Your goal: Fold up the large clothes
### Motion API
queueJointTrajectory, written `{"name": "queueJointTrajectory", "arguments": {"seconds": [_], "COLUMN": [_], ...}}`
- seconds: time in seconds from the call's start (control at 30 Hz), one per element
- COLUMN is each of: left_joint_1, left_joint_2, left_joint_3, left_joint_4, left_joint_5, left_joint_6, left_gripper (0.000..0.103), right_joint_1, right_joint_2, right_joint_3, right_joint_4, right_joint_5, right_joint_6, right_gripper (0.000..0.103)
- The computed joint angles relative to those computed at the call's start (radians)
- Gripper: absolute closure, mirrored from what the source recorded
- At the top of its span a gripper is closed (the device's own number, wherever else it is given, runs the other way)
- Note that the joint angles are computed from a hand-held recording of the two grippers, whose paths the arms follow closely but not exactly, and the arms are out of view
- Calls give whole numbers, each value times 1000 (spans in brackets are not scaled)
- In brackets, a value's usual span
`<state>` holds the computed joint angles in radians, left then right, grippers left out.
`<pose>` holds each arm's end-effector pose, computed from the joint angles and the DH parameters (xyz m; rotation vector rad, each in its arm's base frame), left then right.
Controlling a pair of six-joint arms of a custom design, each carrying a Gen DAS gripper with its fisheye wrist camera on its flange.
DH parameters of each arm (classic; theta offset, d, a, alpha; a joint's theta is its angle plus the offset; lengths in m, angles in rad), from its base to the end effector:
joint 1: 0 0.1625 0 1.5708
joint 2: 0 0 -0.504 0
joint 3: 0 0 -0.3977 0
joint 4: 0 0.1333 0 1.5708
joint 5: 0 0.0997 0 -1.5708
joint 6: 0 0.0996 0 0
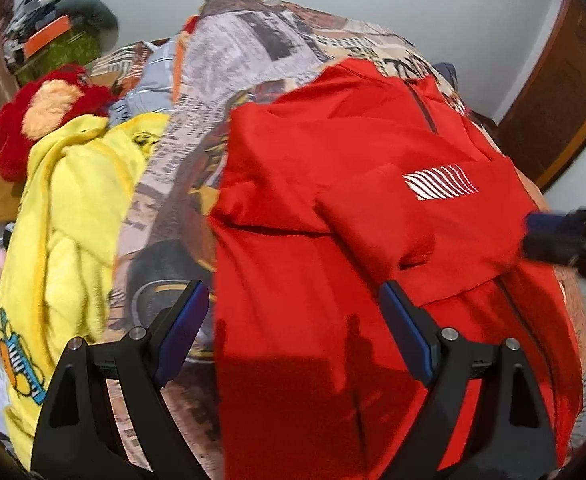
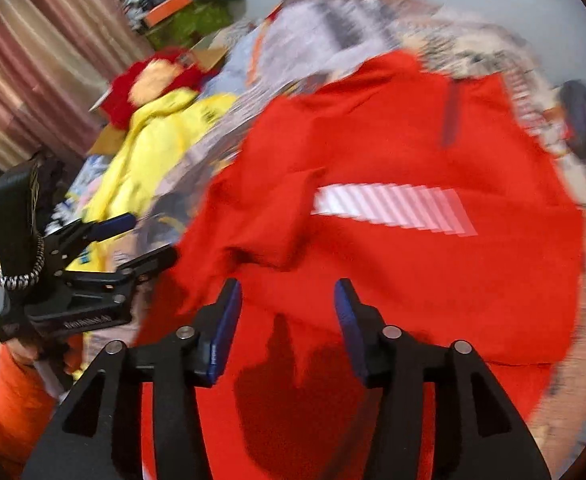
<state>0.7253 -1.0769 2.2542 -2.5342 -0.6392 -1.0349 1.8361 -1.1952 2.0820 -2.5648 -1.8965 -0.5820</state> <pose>-0.2149 -0.4755 0.1597 -0.0944 2.3133 -0.7923 0.2409 -0.4997 0.2400 1.1295 -2.5648 0.0759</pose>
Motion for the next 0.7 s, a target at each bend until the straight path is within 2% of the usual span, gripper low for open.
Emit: {"name": "queueJointTrajectory", "arguments": {"seconds": [0.2,0.3,0.4,0.47,0.53,0.6,0.7], "left_joint_1": [24,58,92,105,112,117,120], "left_joint_2": [97,151,182,195,202,203,183], "left_joint_3": [-87,-132,-162,-159,-159,-165,-154], "left_joint_4": [-10,-44,-49,-107,-142,-127,-101], "left_joint_5": [-16,-53,-77,-77,-65,-44,-15], "left_joint_6": [111,191,198,216,224,215,166], "left_gripper": [16,16,16,18,28,33,33], "right_joint_1": [-77,-112,-148,-174,-192,-205,-228], "right_joint_2": [-46,-48,-53,-65,-64,-64,-65], "right_joint_3": [0,-8,-20,-25,-24,-21,-25], "right_joint_4": [-146,-190,-192,-179,-187,-207,-214], "right_joint_5": [-96,-135,-162,-165,-184,-202,-186], "right_joint_6": [-30,-20,5,10,13,1,3], "right_gripper": [51,51,51,51,51,51,51]}}
